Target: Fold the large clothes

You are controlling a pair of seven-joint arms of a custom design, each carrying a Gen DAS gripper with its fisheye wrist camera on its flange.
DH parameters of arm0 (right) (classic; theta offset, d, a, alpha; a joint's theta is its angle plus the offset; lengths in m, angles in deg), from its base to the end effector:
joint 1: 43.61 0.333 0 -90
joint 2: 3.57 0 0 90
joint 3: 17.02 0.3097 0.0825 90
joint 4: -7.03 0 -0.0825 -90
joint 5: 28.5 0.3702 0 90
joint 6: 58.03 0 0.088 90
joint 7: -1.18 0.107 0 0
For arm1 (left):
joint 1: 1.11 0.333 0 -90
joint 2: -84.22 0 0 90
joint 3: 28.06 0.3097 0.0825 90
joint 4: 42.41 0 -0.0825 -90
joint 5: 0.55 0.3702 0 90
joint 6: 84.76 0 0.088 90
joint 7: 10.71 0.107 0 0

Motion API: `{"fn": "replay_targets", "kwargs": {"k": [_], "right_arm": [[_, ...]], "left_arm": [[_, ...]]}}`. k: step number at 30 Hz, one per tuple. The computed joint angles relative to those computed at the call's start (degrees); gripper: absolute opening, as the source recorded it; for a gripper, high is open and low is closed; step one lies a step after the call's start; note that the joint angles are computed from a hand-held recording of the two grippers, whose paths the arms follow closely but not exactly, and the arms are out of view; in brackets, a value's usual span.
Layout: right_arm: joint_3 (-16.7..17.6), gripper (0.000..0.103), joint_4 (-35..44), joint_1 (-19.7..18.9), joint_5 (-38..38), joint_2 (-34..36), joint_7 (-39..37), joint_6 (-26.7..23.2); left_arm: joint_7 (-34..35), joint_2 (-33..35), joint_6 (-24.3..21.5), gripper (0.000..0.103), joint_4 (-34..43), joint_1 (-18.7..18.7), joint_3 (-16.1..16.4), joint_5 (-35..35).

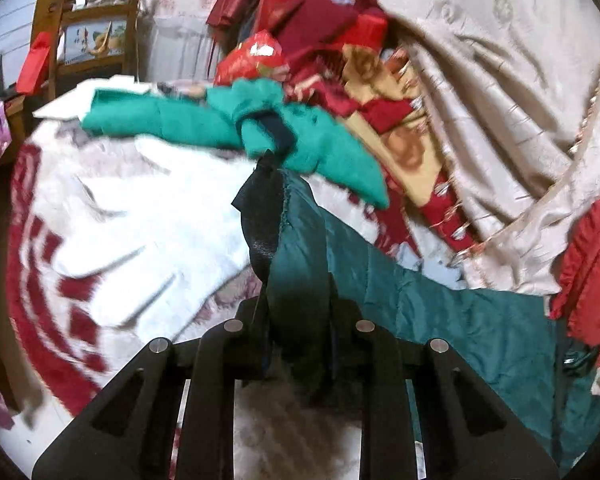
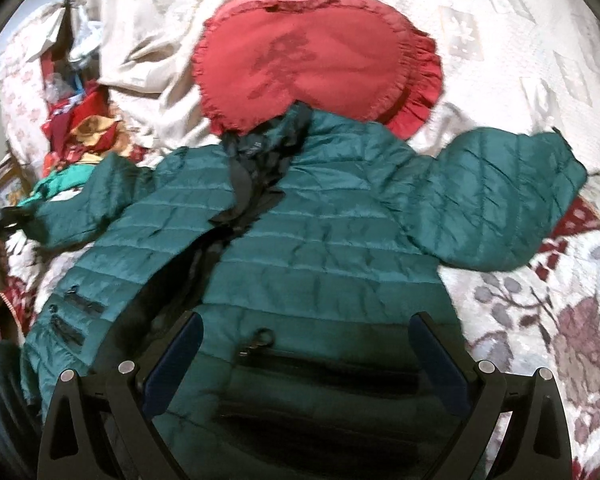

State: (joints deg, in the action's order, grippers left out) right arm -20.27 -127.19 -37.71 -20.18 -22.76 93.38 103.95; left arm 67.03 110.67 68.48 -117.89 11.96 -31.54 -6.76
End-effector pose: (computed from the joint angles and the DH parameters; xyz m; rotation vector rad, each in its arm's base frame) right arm 0.4846 0.0124 0.5611 -1.5932 1.7892 -0.5912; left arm 0.7167 0.1359 0.5797 -2.0811 1.2712 -0.9478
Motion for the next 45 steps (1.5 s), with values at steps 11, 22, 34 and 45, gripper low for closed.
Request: {"fn": "replay_targets", "kwargs": {"k": [11, 22, 34, 45], "right_arm": [[3.7, 0.102, 0.6, -8.0, -13.1, -1.3, 15.0, -8.9], [1.3, 0.102, -3.1, -10.0, -15.8, -5.5, 15.9, -11.2], [-1.6, 0.102, -2.8, -9.2, -9.3, -4.7, 11.5, -11.6], [-0.7, 0.102, -2.3, -9.3, -7.9, -4.6, 12.7, -9.5]], "left_arm": [[39.8, -12.4, -1.7, 0.019, -8.4, 5.5, -21.4, -37.6], [36.1, -0.3, -10.1, 0.019, 2.8, -15.5, -21.6, -35.5], [22.5, 19.0, -23.7, 0.034, 25.2, -28.9, -18.1, -22.7], [32.7, 6.7, -23.1, 0.056, 9.7, -19.8, -20.5, -30.3]]}}
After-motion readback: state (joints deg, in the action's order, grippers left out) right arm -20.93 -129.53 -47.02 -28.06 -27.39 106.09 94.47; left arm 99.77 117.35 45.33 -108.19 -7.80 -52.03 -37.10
